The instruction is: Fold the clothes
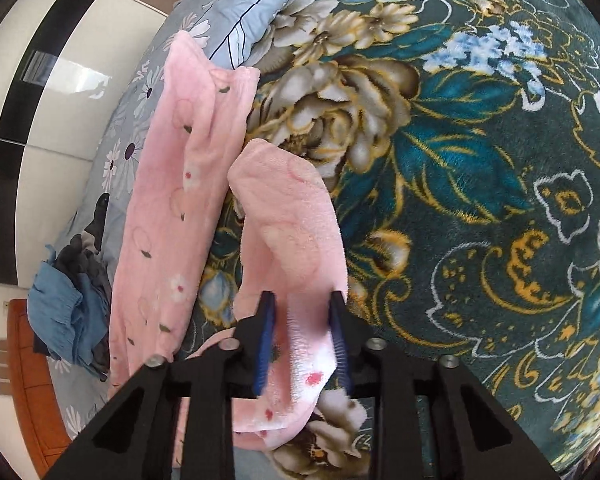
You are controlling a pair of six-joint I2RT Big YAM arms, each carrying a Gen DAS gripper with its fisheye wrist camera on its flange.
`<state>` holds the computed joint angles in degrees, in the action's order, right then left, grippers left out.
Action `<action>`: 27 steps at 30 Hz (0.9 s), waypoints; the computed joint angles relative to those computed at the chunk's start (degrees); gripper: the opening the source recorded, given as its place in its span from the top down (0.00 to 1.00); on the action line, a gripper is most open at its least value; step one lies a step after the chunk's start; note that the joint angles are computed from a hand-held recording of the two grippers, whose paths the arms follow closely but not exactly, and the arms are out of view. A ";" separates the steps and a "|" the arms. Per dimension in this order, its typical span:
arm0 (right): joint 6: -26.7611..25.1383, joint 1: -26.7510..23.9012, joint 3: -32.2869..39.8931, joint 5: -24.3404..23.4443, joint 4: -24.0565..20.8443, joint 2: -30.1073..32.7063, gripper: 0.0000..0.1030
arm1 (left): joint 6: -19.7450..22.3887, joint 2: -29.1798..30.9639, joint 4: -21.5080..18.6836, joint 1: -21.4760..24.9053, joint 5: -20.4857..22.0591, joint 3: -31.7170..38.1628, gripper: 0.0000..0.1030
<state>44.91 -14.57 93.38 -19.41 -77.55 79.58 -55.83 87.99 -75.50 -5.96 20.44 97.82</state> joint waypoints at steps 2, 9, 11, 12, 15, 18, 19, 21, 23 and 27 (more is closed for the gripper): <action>0.51 -0.05 0.81 -0.43 -0.41 0.22 0.94 | -2.19 -0.24 1.60 -0.40 0.53 -0.67 0.90; -1.79 -0.96 5.37 -0.49 0.65 -0.94 0.96 | -5.02 -1.90 6.03 -1.79 -2.89 -0.13 0.97; -1.80 -1.21 6.84 -1.04 1.91 -1.50 0.97 | -5.30 -2.87 7.61 -1.77 -3.77 0.40 0.97; -1.79 -1.33 7.60 -1.33 2.56 -1.74 0.97 | -5.38 -3.45 8.40 -1.76 -4.10 0.74 0.97; -2.14 -0.95 9.12 -2.09 4.46 -3.20 0.97 | -4.64 -6.01 11.34 -1.93 -5.34 1.25 0.97; -2.07 -0.57 9.31 -2.53 6.10 -4.92 0.97 | -2.68 -9.59 12.92 -1.21 -6.02 -0.16 0.97; -1.75 -0.74 9.00 -2.78 6.54 -5.61 0.97 | -2.32 -10.71 13.25 -0.79 -6.05 -0.76 0.97; -1.28 -1.43 8.55 -3.65 7.46 -6.90 0.97 | -1.85 -13.40 13.45 0.16 -5.92 -2.00 0.97; -1.93 -2.35 9.49 -4.01 7.57 -7.28 0.97 | -0.56 -13.92 13.27 1.15 -5.60 -1.12 0.97; -3.55 -4.22 13.05 -4.40 6.70 -5.93 0.97 | 2.83 -10.93 11.92 1.54 -5.66 4.91 0.97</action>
